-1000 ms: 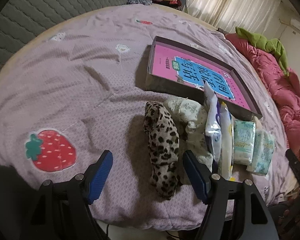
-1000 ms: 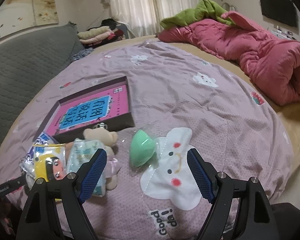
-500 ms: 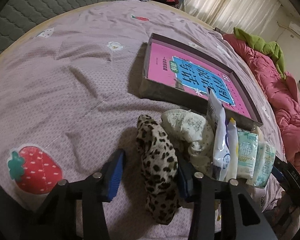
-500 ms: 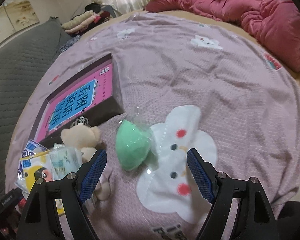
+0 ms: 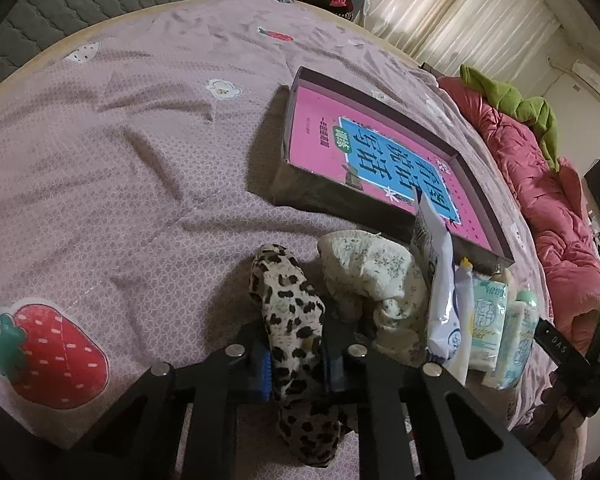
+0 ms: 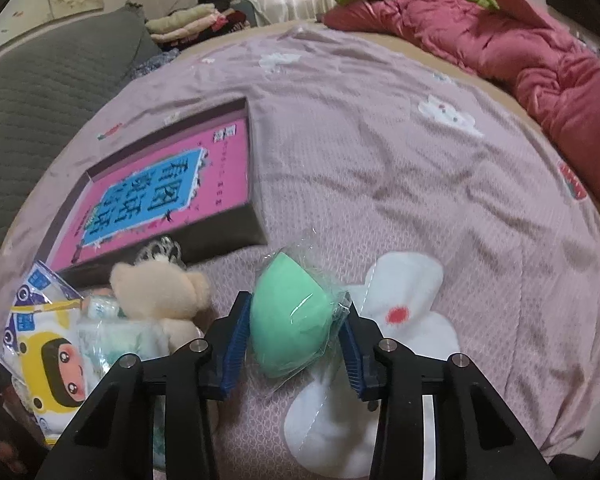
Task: Organize soft objects
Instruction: 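Grasp the bagged mint-green sponge with the right tool while the left tool grasps the leopard scrunchie, then carry the sponge and the scrunchie with both tools over the pink book box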
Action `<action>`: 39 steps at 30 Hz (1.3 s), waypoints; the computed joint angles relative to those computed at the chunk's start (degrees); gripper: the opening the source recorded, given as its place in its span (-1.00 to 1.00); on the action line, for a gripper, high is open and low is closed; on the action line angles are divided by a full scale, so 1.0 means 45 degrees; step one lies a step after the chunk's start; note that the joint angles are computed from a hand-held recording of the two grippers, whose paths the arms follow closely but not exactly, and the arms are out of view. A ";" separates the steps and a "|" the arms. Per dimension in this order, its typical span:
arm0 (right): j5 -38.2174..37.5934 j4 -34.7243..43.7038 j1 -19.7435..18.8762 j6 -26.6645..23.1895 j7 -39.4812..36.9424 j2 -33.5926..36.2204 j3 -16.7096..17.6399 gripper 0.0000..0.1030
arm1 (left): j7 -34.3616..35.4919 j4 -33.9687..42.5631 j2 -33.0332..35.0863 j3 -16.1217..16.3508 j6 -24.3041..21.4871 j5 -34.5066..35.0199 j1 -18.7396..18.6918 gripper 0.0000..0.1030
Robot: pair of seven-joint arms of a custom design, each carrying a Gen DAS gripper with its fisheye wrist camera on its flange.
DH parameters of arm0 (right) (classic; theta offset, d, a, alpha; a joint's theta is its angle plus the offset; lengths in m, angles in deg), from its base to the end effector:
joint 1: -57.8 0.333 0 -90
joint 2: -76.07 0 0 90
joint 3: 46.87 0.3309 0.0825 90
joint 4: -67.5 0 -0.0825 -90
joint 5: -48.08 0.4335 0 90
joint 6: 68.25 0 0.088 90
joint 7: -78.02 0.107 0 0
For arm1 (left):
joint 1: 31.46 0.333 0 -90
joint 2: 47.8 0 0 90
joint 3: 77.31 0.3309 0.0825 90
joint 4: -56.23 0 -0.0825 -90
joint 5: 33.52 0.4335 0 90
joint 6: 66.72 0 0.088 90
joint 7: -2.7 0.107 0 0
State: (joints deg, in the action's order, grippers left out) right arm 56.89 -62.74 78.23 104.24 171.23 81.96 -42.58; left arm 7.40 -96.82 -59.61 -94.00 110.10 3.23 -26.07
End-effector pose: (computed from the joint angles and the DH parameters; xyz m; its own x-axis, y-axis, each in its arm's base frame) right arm 0.5586 0.2443 0.3638 0.2676 -0.9524 -0.1463 -0.8054 -0.1377 -0.5765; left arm 0.4520 -0.1377 0.3345 0.4801 -0.7904 0.3805 -0.6507 -0.6118 -0.4498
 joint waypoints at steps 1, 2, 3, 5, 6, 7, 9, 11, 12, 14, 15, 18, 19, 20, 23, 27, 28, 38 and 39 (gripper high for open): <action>-0.0101 -0.0028 0.0029 0.0114 0.0086 -0.0039 -0.0043 -0.17 | -0.0268 -0.0024 -0.0110 -0.0202 0.0041 0.0253 0.0239 -0.70; 0.0072 -0.0086 -0.0027 0.0300 -0.0085 -0.0107 0.0031 -0.17 | -0.0651 -0.0094 -0.0318 -0.0512 0.0063 0.0630 0.0585 -0.71; 0.0196 -0.0132 -0.0060 0.0457 -0.0240 -0.0165 0.0084 -0.17 | -0.1107 -0.0109 -0.0516 -0.0911 0.0056 0.1091 0.1023 -0.71; 0.0307 -0.0197 -0.0075 0.0720 -0.0418 -0.0262 0.0131 -0.17 | -0.1990 -0.0141 -0.0935 -0.1612 0.0145 0.1967 0.1808 -0.72; 0.0518 -0.0211 -0.0123 0.0791 -0.0657 -0.0293 0.0210 -0.17 | -0.2311 -0.0159 -0.1129 -0.1853 0.0156 0.2273 0.2076 -0.72; 0.0454 -0.0251 -0.0081 0.0917 -0.0649 -0.0339 0.0175 -0.17 | -0.2613 -0.0166 -0.1336 -0.2092 0.0109 0.2561 0.2330 -0.72; 0.1163 -0.0310 -0.0223 0.1243 -0.1353 -0.0438 0.0458 -0.17 | -0.3244 -0.0177 -0.1679 -0.2521 0.0205 0.3109 0.2838 -0.72; 0.1132 -0.0327 -0.0117 0.1492 -0.1438 -0.0504 0.0399 -0.17 | -0.3618 -0.0132 -0.2038 -0.2849 -0.0003 0.3499 0.3130 -0.72; 0.1246 -0.0343 -0.0107 0.1644 -0.1580 -0.0538 0.0438 -0.17 | -0.3887 -0.0100 -0.2205 -0.3036 -0.0031 0.3793 0.3339 -0.72; 0.2496 -0.0307 -0.0361 0.1927 -0.2827 -0.0588 0.0934 -0.17 | -0.4202 -0.0018 -0.2421 -0.3172 -0.0136 0.4248 0.3508 -0.72; 0.2846 -0.0288 -0.0379 0.2065 -0.3240 -0.0608 0.1050 -0.17 | -0.4305 0.0030 -0.2467 -0.3179 -0.0195 0.4456 0.3523 -0.72; 0.4424 -0.0154 -0.0547 0.2242 -0.4854 -0.0639 0.1570 -0.17 | -0.4709 0.0217 -0.2430 -0.3111 -0.0188 0.5068 0.3559 -0.72; 0.5090 -0.0064 -0.0620 0.2295 -0.5549 -0.0630 0.1789 -0.17 | -0.4880 0.0308 -0.2406 -0.3107 -0.0232 0.5304 0.3577 -0.72; 0.5790 0.0029 -0.0689 0.2304 -0.6230 -0.0615 0.1981 -0.17 | -0.5084 0.0420 -0.2348 -0.3101 -0.0241 0.5590 0.3603 -0.72; 0.7864 0.0452 -0.0811 0.2322 -0.8383 -0.0501 0.2453 -0.17 | -0.5806 0.0761 -0.2223 -0.3053 -0.0307 0.6645 0.3674 -0.72; 0.9551 0.1034 -0.0704 0.2246 -1.0157 -0.0276 0.2555 -0.17 | -0.6767 0.1375 -0.1781 -0.2889 -0.0351 0.8162 0.3804 -0.72; 0.9878 0.1230 -0.0699 0.2160 -1.0544 -0.0179 0.2576 -0.17 | -0.7106 0.1612 -0.1571 -0.2870 -0.0320 0.8648 0.3882 -0.72; 1.0382 0.2382 -0.0534 0.1766 -1.1804 0.0642 0.2574 -0.17 | -0.8360 0.3433 0.0220 -0.1734 -0.0516 1.1367 0.3290 -0.72; 1.0384 0.2450 -0.0538 0.1738 -1.1807 0.0696 0.2585 -0.17 | -0.8303 0.3559 0.0377 -0.1586 -0.0580 1.1400 0.3159 -0.72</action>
State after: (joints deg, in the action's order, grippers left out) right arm 103.61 -51.72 75.81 112.06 118.10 85.09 -30.95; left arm -29.96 -80.81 -57.91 -101.14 107.49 54.53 -11.86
